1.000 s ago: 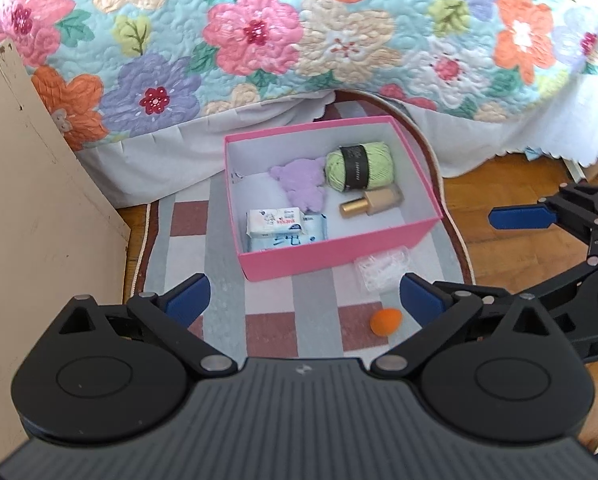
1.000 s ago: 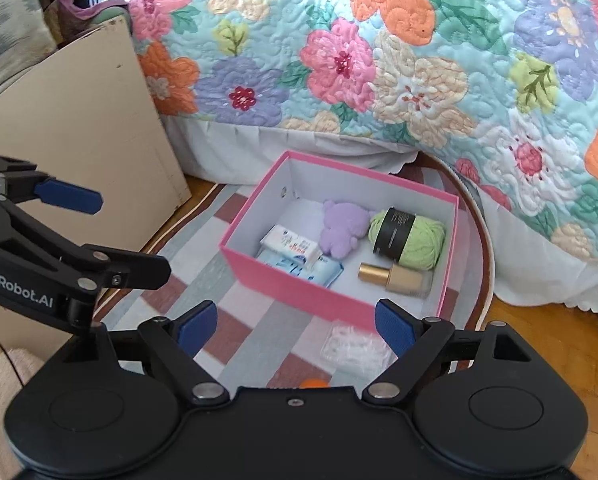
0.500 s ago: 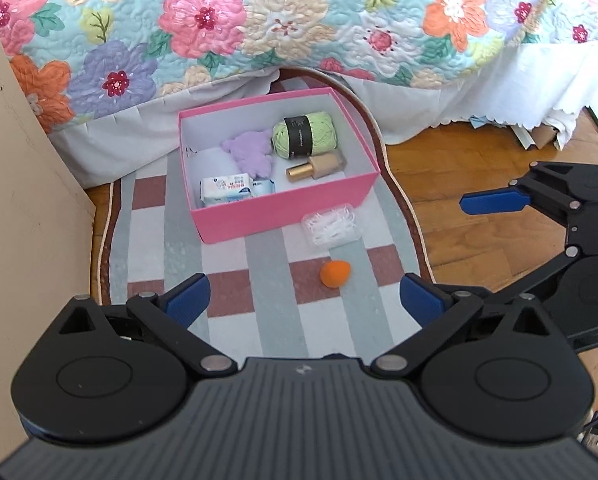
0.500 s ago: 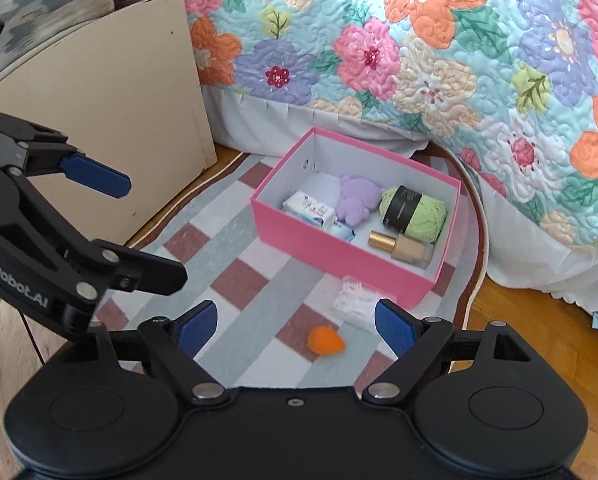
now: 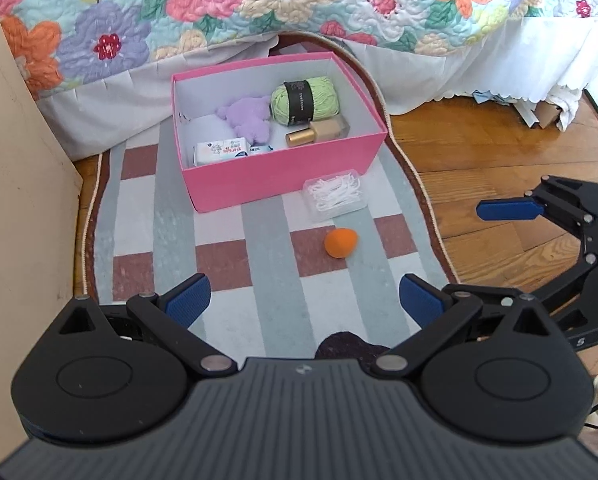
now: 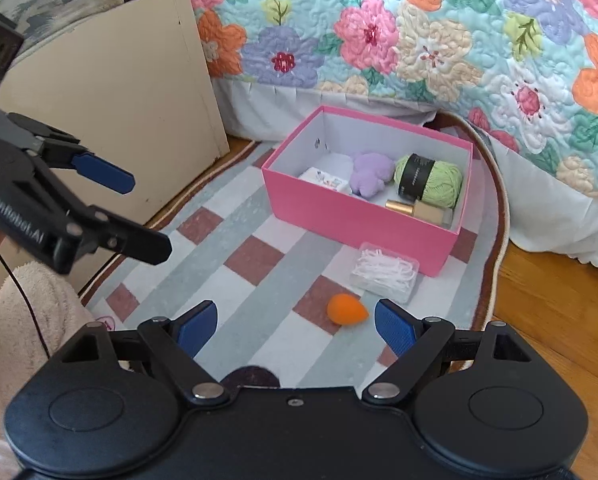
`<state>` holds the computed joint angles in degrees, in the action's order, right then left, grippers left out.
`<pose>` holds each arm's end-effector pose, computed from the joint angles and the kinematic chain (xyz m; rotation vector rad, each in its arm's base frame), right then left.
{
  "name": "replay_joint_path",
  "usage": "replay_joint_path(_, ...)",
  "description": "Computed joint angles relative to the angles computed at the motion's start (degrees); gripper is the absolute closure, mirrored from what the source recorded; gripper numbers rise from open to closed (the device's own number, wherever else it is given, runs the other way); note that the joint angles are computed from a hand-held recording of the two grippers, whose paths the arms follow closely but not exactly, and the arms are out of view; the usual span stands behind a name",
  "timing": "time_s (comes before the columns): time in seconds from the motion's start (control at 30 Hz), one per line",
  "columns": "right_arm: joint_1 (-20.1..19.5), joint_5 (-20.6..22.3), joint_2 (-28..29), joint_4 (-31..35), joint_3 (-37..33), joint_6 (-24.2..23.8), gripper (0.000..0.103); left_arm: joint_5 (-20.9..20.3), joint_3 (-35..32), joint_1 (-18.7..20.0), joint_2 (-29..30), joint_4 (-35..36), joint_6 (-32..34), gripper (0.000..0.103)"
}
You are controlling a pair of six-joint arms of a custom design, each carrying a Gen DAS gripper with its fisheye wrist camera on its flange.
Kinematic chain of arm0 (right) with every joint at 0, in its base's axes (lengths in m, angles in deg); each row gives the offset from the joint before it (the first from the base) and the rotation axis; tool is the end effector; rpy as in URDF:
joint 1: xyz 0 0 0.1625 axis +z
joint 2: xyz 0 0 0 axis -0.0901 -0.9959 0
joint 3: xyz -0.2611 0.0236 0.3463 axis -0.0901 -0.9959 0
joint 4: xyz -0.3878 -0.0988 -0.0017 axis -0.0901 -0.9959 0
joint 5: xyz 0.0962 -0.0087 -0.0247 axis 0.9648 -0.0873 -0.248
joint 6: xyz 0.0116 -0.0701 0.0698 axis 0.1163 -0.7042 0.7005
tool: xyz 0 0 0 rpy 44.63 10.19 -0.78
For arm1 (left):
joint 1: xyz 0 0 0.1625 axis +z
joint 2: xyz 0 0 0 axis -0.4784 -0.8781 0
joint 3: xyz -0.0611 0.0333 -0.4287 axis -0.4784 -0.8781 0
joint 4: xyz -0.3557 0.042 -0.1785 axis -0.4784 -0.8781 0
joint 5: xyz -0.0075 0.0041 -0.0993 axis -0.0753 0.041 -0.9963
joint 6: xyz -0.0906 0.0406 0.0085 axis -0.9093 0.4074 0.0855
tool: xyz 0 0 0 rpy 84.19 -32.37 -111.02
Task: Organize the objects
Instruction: 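Lower the left gripper onto the orange makeup sponge and close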
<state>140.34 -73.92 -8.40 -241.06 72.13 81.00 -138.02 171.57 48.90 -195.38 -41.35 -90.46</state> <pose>0.4057 -0.2860 0.1402 1.0246 -2.4722 0.5153 -0.1785 -0.2730 0.4201 0.4104 2.4612 -0.5642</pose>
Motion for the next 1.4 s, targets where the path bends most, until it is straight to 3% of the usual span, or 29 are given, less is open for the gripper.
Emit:
replay_joint_path(0.33, -5.44, -2.27, 9.32, -22.63, 6.84, -5.04, 0.014, 1.87, 7.55, 9.10, 1.28, -14.78, 10.52, 0.002)
replay_joint_path(0.53, -8.34, -3.77, 16.94, -34.45, 7.71, -11.77, 0.014, 3.76, 13.26, 15.91, 3.08, -28.36, 16.03, 0.004)
replay_joint_path(0.73, -13.05, -2.24, 22.20, -42.22, 8.08, -12.98, 0.014, 1.90, 18.74, 21.01, 6.97, -45.81, 24.19, 0.004)
replay_joint_path(1.03, -17.45, 1.38, 28.23, -51.93, 8.33, -20.29, 0.015, -2.53, 24.88, 25.57, 13.85, -65.86, 29.27, 0.012)
replay_joint_path(1.2, -19.56, 3.10, 30.80, -56.42, 8.48, -20.16, 0.015, -4.11, 26.74, 28.63, 17.08, -76.97, 32.61, 0.032)
replay_joint_path(1.4, -19.81, 2.77, 32.20, -57.08, 6.75, -23.71, 0.019, -8.23, 26.86, 32.90, 19.69, -83.09, 35.32, 0.049)
